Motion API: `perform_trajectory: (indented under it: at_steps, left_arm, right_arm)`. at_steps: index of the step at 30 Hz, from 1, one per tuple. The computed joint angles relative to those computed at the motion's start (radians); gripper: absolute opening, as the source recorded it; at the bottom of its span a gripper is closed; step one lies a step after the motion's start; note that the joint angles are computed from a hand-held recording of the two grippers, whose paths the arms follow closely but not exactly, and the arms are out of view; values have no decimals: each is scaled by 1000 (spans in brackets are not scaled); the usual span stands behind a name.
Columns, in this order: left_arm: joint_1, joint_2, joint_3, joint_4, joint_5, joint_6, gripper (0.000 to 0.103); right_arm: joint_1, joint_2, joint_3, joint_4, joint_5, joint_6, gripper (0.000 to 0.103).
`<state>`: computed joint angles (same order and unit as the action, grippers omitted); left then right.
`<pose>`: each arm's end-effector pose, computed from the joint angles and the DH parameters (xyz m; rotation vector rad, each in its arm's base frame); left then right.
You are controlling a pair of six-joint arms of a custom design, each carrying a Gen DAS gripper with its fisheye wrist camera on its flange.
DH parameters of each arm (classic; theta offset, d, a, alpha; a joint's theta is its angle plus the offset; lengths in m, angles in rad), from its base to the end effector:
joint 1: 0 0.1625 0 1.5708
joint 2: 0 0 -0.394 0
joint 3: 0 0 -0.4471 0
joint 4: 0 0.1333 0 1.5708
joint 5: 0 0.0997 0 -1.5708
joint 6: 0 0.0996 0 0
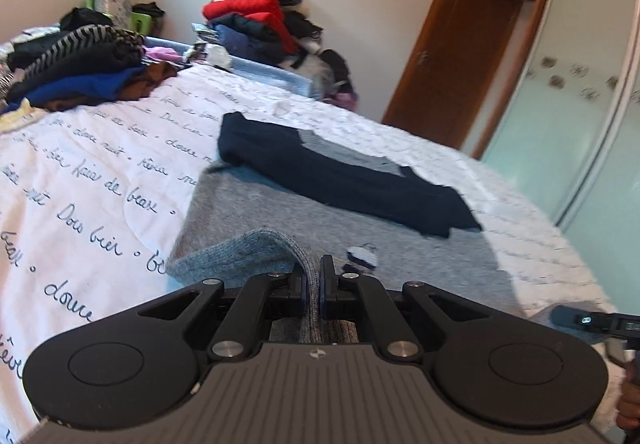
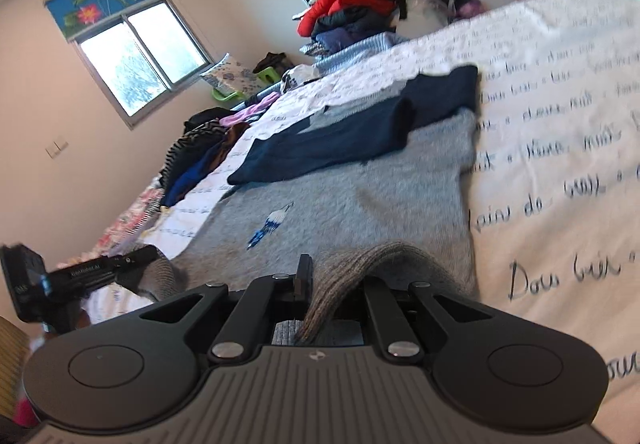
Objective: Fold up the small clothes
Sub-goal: 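Lift the hem with both grippers and carry it toward the collar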
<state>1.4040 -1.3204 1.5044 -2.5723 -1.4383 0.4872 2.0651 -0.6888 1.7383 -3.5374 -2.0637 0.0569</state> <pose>0.0320 -0.6923 0.4676 0.7851 2.5537 -1.1137 0.3876 -0.5376 0.0510 0.2470 -2.5882 1.4022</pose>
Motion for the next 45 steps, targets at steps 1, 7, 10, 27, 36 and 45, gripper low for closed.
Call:
perform_trajectory:
  at_steps: [1, 7, 10, 27, 36, 45]
  left_arm:
    - [-11, 10, -2, -13, 35, -3, 5]
    - [-39, 33, -16, -13, 117, -25, 5]
    - [-43, 36, -22, -13, 130, -26, 5]
    - [-62, 85, -62, -74, 220, -15, 6]
    - [-77, 134, -101, -184, 241, 16, 6]
    - [-101, 214, -190, -236, 279, 39, 6]
  right_arm:
    - [9, 18, -22, -6, -23, -25, 7]
    - [32, 81, -109, -31, -83, -109, 7]
    - [31, 81, -115, -35, -85, -114, 7]
    - [11, 81, -132, -47, -87, -97, 7]
    - [-4, 103, -185, -69, -98, -119, 7]
    - [-26, 140, -258, -96, -95, -160, 7]
